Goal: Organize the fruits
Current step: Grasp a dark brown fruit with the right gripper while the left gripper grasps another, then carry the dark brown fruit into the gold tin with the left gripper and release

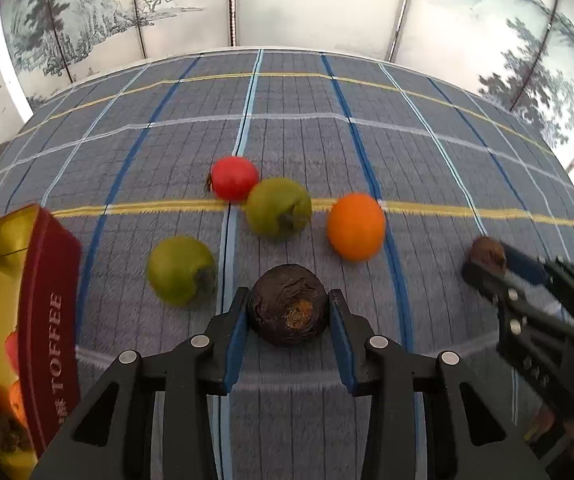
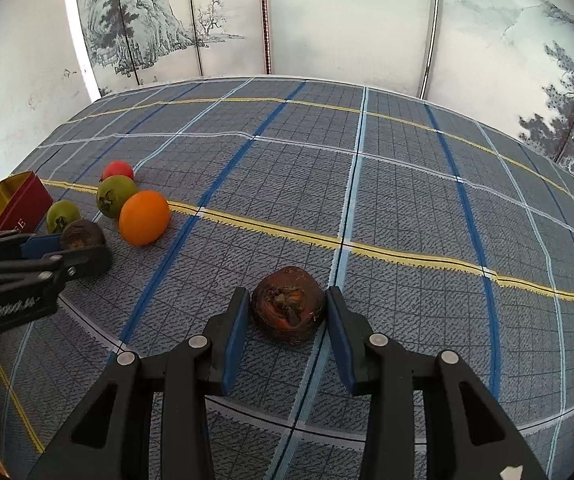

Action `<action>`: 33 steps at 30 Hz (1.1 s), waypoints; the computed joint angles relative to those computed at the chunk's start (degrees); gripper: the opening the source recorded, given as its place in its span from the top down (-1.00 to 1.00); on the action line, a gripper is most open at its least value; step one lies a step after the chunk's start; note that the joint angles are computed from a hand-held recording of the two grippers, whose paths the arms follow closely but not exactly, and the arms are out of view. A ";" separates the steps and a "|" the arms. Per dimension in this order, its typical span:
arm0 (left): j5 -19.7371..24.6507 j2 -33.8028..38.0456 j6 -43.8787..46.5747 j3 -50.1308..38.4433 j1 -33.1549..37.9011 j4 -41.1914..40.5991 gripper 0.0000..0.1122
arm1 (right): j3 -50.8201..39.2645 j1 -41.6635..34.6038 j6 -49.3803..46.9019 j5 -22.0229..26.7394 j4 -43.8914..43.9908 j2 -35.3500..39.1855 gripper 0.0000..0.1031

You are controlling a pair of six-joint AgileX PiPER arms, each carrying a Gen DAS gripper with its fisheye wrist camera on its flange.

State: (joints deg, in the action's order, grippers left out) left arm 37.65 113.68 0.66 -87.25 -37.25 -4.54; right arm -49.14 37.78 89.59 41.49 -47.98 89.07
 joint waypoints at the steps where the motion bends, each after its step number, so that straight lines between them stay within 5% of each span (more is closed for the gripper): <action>1: -0.49 -0.98 0.57 1.43 0.07 -0.55 0.31 | -0.24 0.10 -0.13 0.27 0.07 0.19 0.27; 18: -5.06 -14.60 1.26 14.70 2.94 -1.17 0.31 | -0.86 0.26 -0.47 1.01 0.21 0.70 0.28; 33: -4.37 -20.23 6.37 16.78 16.51 -4.70 0.31 | -0.85 0.35 -0.36 1.17 0.13 0.80 0.28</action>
State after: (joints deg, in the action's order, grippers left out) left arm 33.28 93.46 7.04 -70.46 -20.74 -9.23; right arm -49.99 38.13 89.22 42.66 -47.85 89.87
